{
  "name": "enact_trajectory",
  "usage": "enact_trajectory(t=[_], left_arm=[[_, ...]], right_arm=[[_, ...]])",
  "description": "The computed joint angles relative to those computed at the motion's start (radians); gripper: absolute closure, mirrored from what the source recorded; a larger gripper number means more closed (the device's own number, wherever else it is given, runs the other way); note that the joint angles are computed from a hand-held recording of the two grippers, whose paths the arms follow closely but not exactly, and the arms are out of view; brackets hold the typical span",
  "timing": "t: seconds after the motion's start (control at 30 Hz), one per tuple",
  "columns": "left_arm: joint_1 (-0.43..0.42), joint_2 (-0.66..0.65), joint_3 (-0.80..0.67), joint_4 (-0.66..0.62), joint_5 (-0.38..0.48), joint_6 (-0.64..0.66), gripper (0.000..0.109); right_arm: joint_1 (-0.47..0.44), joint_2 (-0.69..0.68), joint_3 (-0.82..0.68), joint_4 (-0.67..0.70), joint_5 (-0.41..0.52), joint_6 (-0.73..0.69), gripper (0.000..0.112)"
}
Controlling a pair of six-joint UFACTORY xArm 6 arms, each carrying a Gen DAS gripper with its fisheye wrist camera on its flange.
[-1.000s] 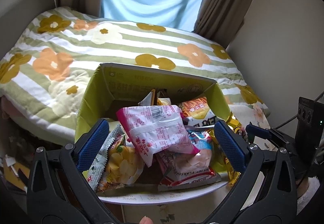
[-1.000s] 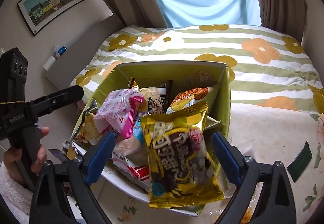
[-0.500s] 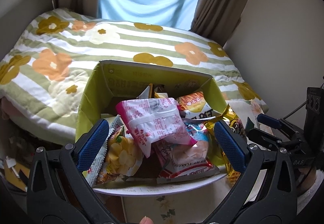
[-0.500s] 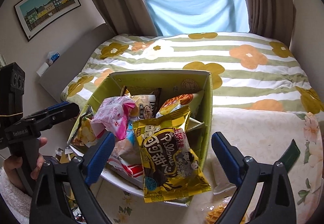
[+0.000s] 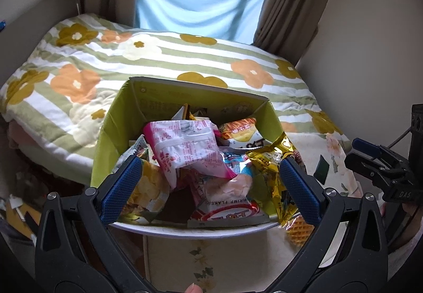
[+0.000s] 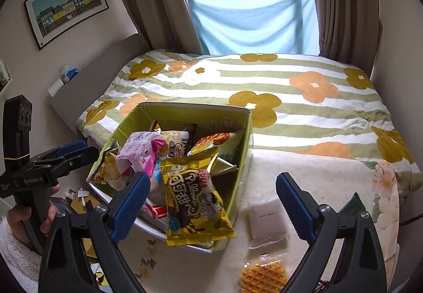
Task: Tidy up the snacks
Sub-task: 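Move both tools back over the waffle and Snickers bar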
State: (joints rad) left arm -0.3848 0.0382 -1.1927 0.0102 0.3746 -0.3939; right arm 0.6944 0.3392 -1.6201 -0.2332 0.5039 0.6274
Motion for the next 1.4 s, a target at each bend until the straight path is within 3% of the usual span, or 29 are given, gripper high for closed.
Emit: enact_trajectory(t=[0.2, 0.4, 0.63, 0.87, 1.13, 1.27, 1.4], left_arm=[[-0.076, -0.035, 0.018, 0.276, 0.031, -0.362, 0.006], [-0.203, -0.047, 0.009, 0.552, 0.124, -0.74, 0.006], [-0.345, 0.009, -0.043, 0.689, 0.237, -1.006, 0.006], [-0.416, 0.135, -0.098, 0.585, 0.241, -1.068, 0.006], [-0.43, 0.352, -0.22, 0.34, 0.181, -0.984, 0.006], [-0.442, 0.466, -0.322, 0.284, 0.206, -0.958, 0.006], [-0.451, 0.559, -0.418, 0.278, 0.25, -0.97, 0.006]], right_arm=[[-0.04, -0.137, 0.183, 0.092, -0.061, -0.171, 0.017], [-0.094, -0.29, 0.379, 0.268, -0.113, -0.395, 0.017], [-0.14, -0.426, 0.566, 0.312, -0.147, -0.575, 0.017], [-0.171, -0.467, 0.665, 0.451, -0.13, -0.778, 0.017], [-0.18, -0.427, 0.748, 0.494, -0.156, -0.871, 0.017], [-0.181, -0.401, 0.788, 0.491, -0.196, -0.923, 0.018], [-0.169, -0.371, 0.824, 0.606, -0.256, -1.071, 0.018]])
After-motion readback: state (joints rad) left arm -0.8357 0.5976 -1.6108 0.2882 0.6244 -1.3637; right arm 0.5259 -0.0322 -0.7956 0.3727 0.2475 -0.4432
